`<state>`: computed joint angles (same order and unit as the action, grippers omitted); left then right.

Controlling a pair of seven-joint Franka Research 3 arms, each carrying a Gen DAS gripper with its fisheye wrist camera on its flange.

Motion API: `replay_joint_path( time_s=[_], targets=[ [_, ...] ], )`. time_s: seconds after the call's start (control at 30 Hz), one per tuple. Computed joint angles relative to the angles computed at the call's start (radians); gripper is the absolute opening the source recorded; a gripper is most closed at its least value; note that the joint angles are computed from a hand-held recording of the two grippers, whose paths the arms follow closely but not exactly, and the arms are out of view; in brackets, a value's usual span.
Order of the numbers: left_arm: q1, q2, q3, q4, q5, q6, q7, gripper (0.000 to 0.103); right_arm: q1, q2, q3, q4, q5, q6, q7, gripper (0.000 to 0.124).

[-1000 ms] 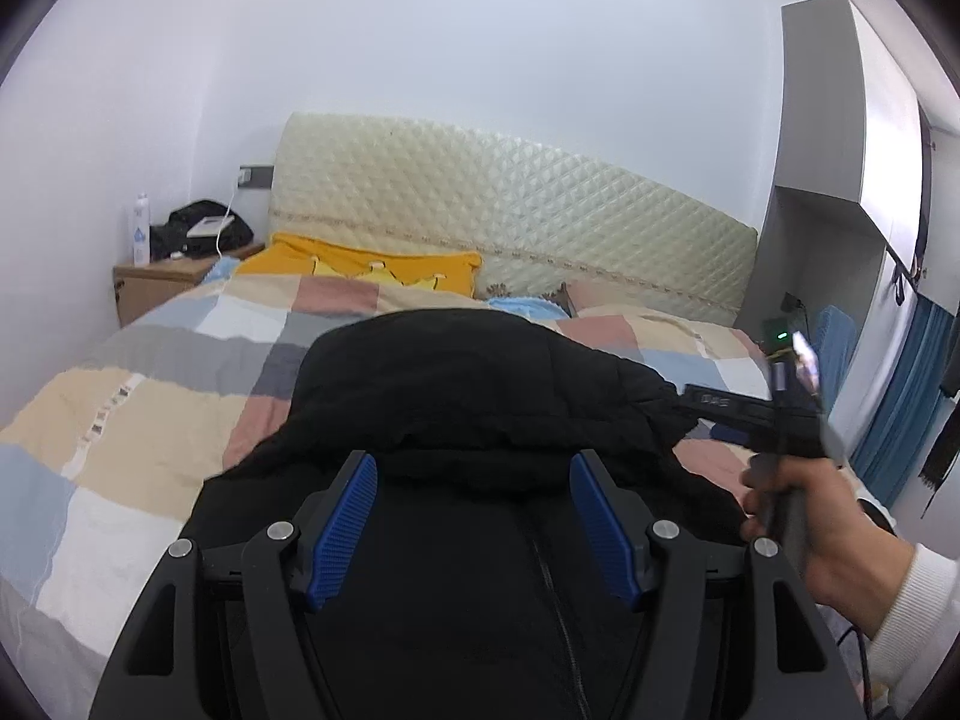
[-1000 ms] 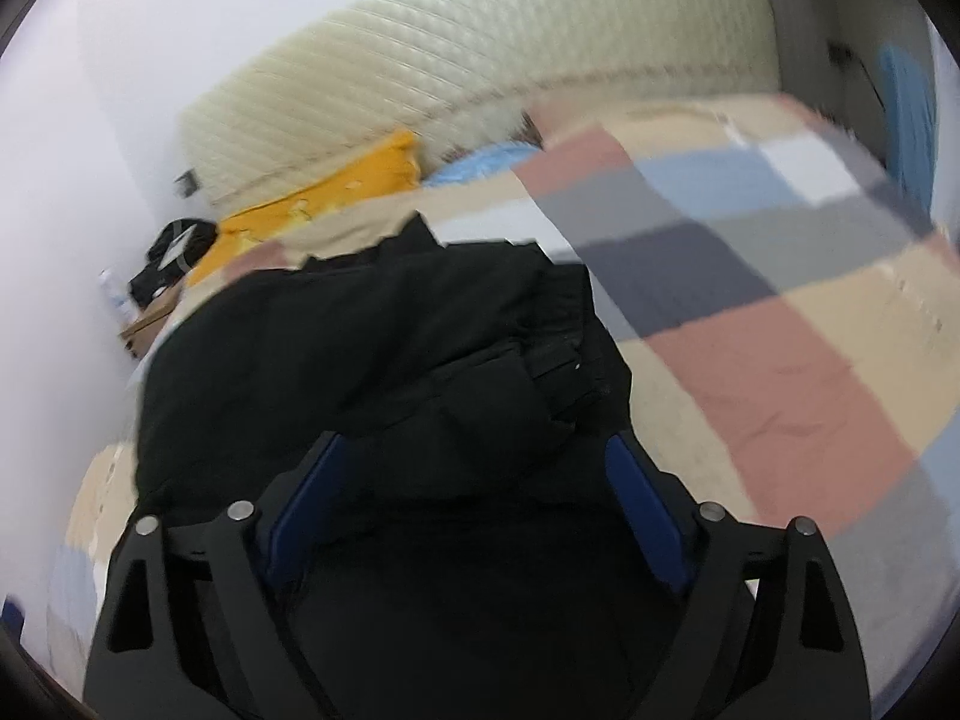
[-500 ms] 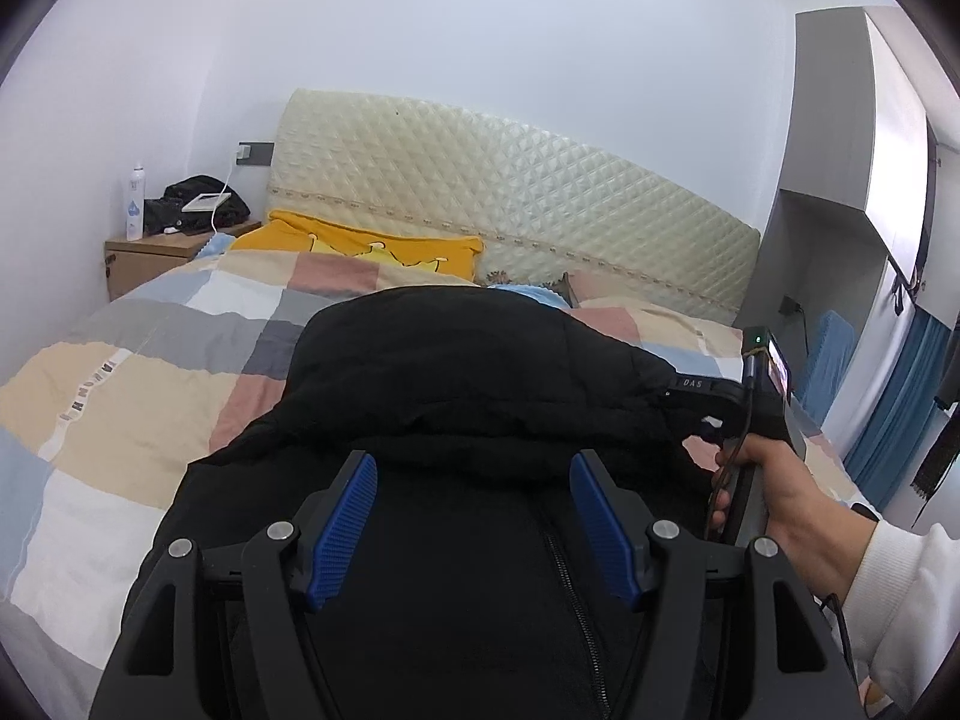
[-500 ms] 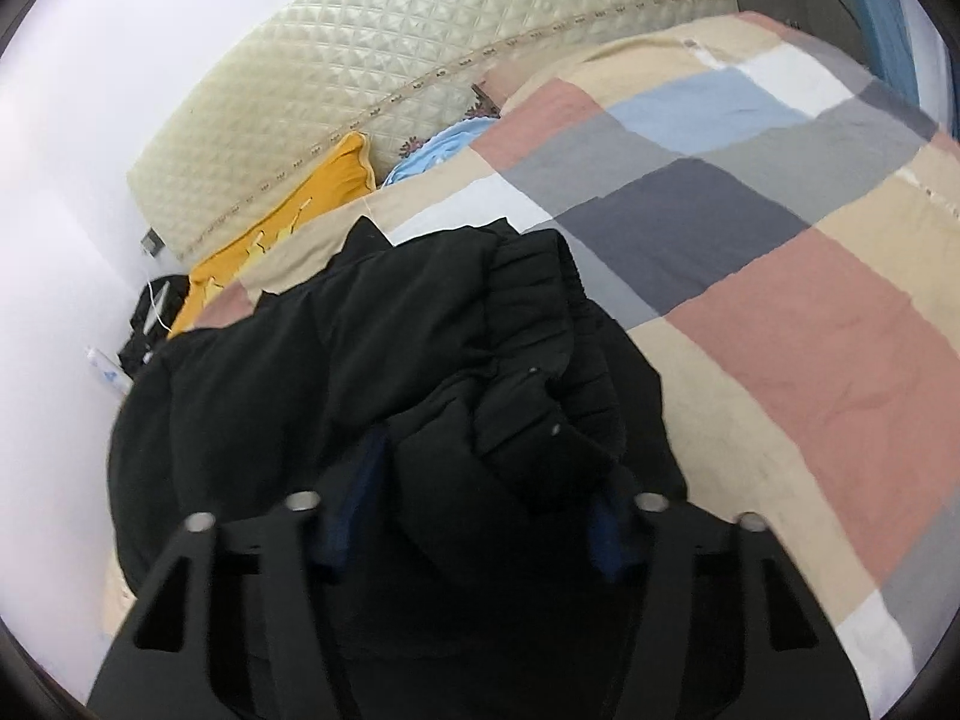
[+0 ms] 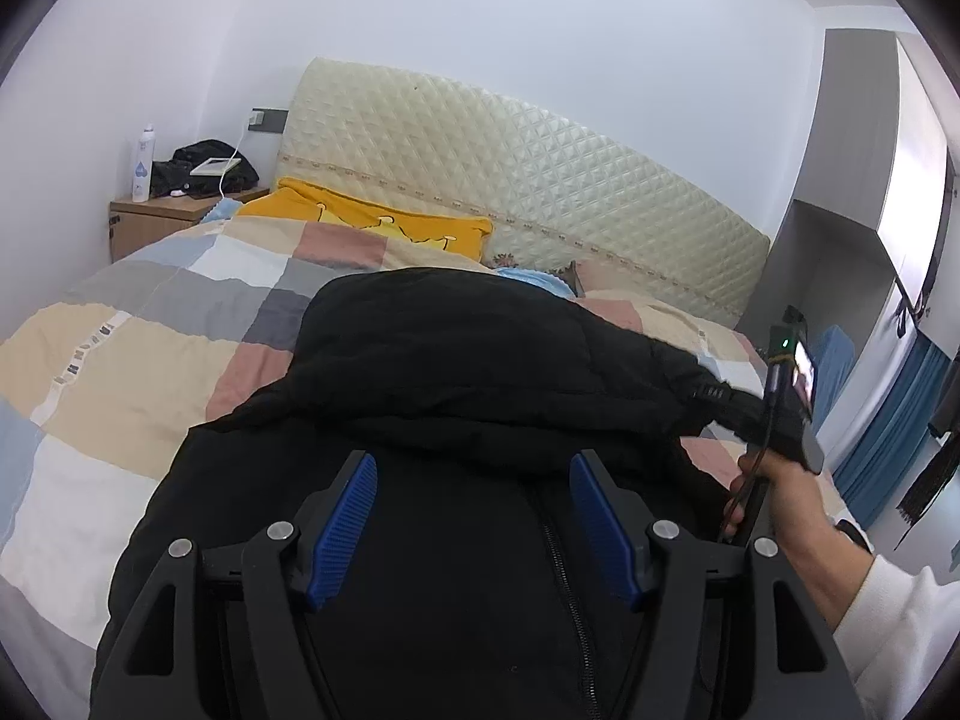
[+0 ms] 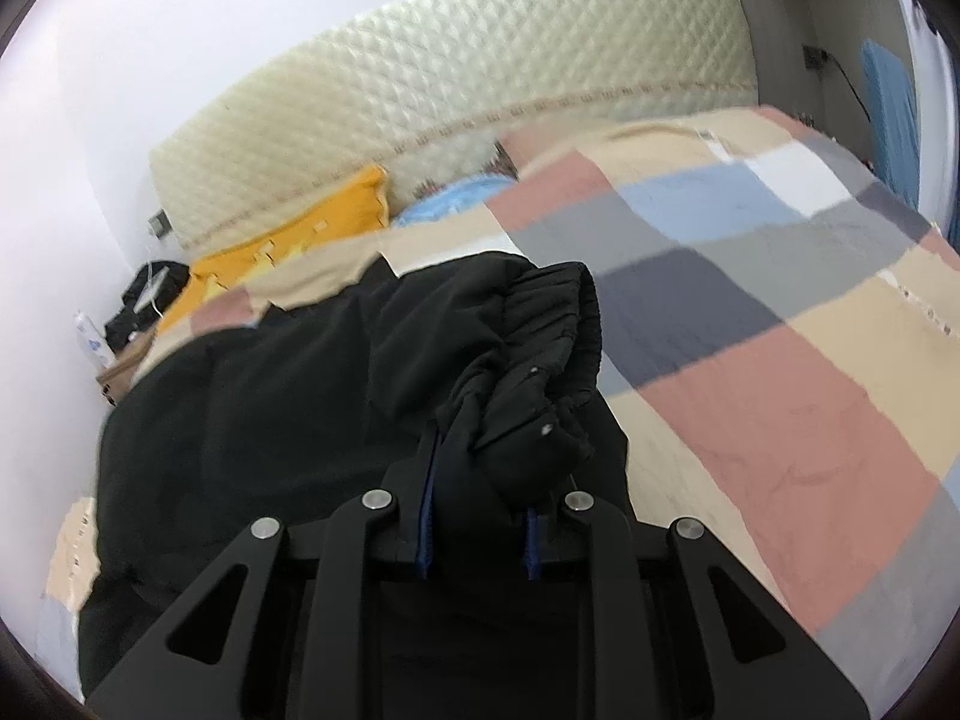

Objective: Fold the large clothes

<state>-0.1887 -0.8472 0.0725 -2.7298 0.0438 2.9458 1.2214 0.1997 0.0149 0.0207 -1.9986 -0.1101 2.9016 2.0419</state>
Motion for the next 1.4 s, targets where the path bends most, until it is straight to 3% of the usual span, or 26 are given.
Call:
replay_joint_path(
  time_s=[0.23, 0.4, 0.5, 0.57, 0.63, 0.73, 0.9, 1.1, 1.17, 1.27, 1.4],
  targets=[
    [0.000, 0.005, -0.009, -0.005, 0.007, 0.008, 0.009, 0.067, -0.003, 0.026, -0.011, -0.033, -0.002, 0.034, -0.058, 0.023],
    [0.015, 0.011, -0.030, -0.005, 0.016, -0.004, -0.004, 0.067, 0.013, 0.034, -0.029, -0.036, -0.092, 0.032, 0.008, 0.028],
    [0.004, 0.018, -0.026, -0.001, 0.017, -0.010, 0.000, 0.067, 0.011, 0.007, -0.031, -0.051, -0.134, 0.019, 0.069, 0.049],
    [0.016, 0.016, -0.041, -0.004, 0.026, -0.009, -0.004, 0.067, 0.002, -0.037, -0.024, -0.082, -0.194, 0.015, 0.114, 0.078],
    [0.023, 0.012, -0.052, -0.007, 0.034, -0.010, -0.009, 0.067, -0.011, -0.086, -0.007, -0.129, -0.179, 0.053, 0.074, 0.079],
    [0.038, 0.002, -0.075, -0.008, 0.048, -0.026, -0.024, 0.067, -0.004, -0.167, 0.012, -0.186, -0.085, 0.043, -0.061, 0.079],
    [0.040, -0.029, -0.084, -0.011, 0.057, -0.053, -0.048, 0.067, 0.002, -0.330, 0.056, -0.292, -0.001, 0.037, -0.185, 0.079],
    [0.052, -0.096, -0.098, -0.022, 0.076, -0.047, -0.076, 0.067, 0.054, -0.561, 0.078, -0.433, 0.124, -0.003, -0.308, 0.079],
    [0.050, -0.114, -0.103, -0.027, 0.083, -0.049, -0.085, 0.067, 0.130, -0.627, 0.040, -0.476, 0.212, -0.021, -0.394, 0.079],
    [0.025, -0.124, -0.099, -0.028, 0.083, -0.061, -0.087, 0.067, 0.105, -0.703, 0.088, -0.512, 0.207, -0.076, -0.408, 0.079],
    [0.085, -0.149, -0.163, -0.041, 0.124, -0.060, -0.126, 0.067, 0.141, -0.789, 0.065, -0.560, 0.293, -0.115, -0.471, 0.079]
  ],
)
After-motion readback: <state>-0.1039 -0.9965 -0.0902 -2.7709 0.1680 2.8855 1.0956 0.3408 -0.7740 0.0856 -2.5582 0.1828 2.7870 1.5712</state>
